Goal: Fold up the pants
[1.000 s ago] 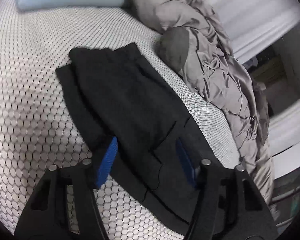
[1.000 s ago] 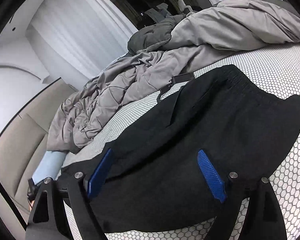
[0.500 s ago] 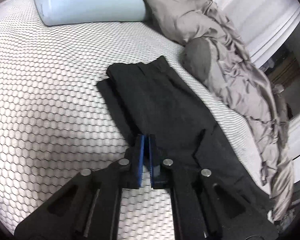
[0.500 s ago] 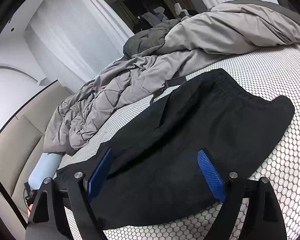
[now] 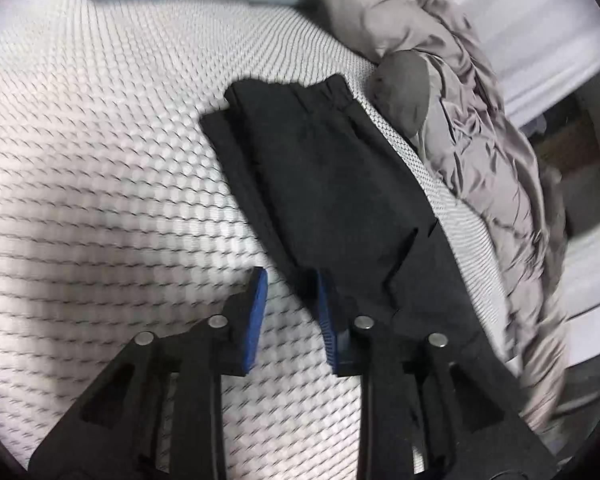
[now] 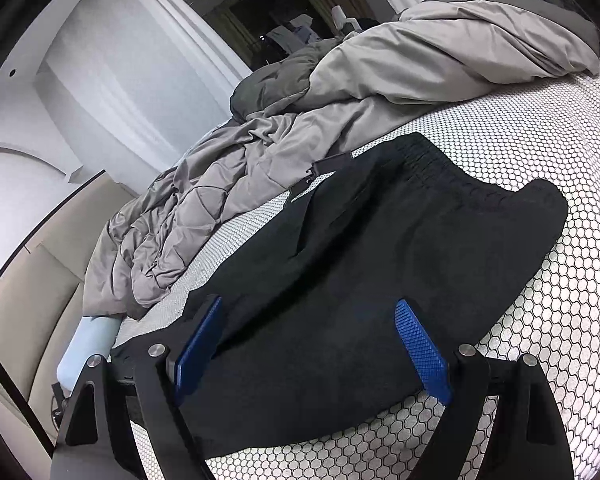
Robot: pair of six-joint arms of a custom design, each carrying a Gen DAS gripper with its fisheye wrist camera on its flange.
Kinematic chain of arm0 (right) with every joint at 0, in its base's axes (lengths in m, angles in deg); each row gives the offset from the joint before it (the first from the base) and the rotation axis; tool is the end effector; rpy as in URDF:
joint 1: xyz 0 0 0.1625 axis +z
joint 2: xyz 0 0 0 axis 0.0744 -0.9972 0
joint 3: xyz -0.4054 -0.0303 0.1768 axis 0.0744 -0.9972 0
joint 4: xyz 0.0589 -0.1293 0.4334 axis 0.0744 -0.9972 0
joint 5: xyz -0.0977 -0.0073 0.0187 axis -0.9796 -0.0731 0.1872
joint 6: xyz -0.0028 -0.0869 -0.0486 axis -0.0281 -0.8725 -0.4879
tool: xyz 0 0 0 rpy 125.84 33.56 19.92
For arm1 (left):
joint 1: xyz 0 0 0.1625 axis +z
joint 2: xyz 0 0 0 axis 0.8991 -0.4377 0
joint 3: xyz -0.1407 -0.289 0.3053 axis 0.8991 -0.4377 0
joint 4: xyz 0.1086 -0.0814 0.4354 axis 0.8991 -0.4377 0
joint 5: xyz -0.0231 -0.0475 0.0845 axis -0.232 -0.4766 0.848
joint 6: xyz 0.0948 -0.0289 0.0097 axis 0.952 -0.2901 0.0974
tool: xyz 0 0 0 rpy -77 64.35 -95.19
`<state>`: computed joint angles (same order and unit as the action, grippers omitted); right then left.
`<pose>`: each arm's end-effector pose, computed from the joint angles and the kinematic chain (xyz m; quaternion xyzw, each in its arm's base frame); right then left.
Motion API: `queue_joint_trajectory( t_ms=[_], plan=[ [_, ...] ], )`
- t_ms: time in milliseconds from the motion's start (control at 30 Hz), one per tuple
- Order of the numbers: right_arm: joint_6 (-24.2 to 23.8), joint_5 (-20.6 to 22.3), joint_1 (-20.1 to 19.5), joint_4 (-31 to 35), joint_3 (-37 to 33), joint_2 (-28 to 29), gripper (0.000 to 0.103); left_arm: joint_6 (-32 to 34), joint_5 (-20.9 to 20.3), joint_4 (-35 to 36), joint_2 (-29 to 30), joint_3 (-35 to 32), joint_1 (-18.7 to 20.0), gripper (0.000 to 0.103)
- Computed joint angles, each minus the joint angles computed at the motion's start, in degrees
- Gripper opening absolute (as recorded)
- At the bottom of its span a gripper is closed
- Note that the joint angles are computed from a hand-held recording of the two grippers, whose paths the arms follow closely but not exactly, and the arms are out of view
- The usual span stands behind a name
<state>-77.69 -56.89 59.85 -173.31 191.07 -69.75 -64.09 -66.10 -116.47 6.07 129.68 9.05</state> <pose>-0.0951 -0.5148 0.4650 -0.0688 -0.8506 0.4971 0.1569 -0.0414 -0.7885 0.1006 -0.2060 0.8827 -0.4025 0.1280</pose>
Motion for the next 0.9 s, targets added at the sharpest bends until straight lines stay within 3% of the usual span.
queue_joint_trajectory(
  t_ms=[33,133,233,267,467,533,633,800,833,867,900],
  plan=[
    [0.07,0.06,0.02,-0.05,-0.07,0.05,0.088,-0.21,-0.6,0.01,0.71,-1.19,0.42,0.031],
    [0.75,0.08,0.25,-0.52,-0.08,0.34,0.088,-0.29,0.21,1.36,3.73,-6.51,1.15,0.032],
    [0.33,-0.41,0.58,-0.4,-0.29,0.72,0.088,1.83,1.99,-1.83,5.03,-7.64,0.76,0.006],
    [0.19,-0.77,0.7,-0.26,-0.36,0.75,0.088,2.65,3.23,-2.93,5.2,-7.53,0.41,0.003],
    [-0.18,-1.56,-0.88,-2.65,0.77,-2.01,0.088,10.25,8.74,-15.84,-0.22,3.92,-3.03,0.001],
    [1.79,-1.04,-2.69,-1.41,0.94,-3.8,0.088,7.85,12.17,-16.29,-1.67,6.38,-3.15,0.001],
    [6.91,1.8,-6.48,2.72,0.19,-5.36,0.088,5.53,12.2,-15.85,-3.84,9.15,-2.2,0.001],
    [15.04,10.24,-11.26,12.56,-4.29,-1.4,0.087,6.28,14.21,-15.11,-2.55,7.3,-2.26,0.001],
    [16.98,11.14,-11.49,11.1,-4.86,0.07,0.084,6.38,14.66,-14.87,-2.35,7.04,-2.31,0.001],
    [18.18,10.69,-11.28,8.6,-4.82,1.03,0.067,6.39,14.81,-14.86,-2.26,6.89,-2.32,0.001],
    [18.77,10.04,-10.9,7.1,-5.16,1.94,0.04,6.46,14.75,-14.71,-1.79,6.17,-2.29,0.001]
  ],
)
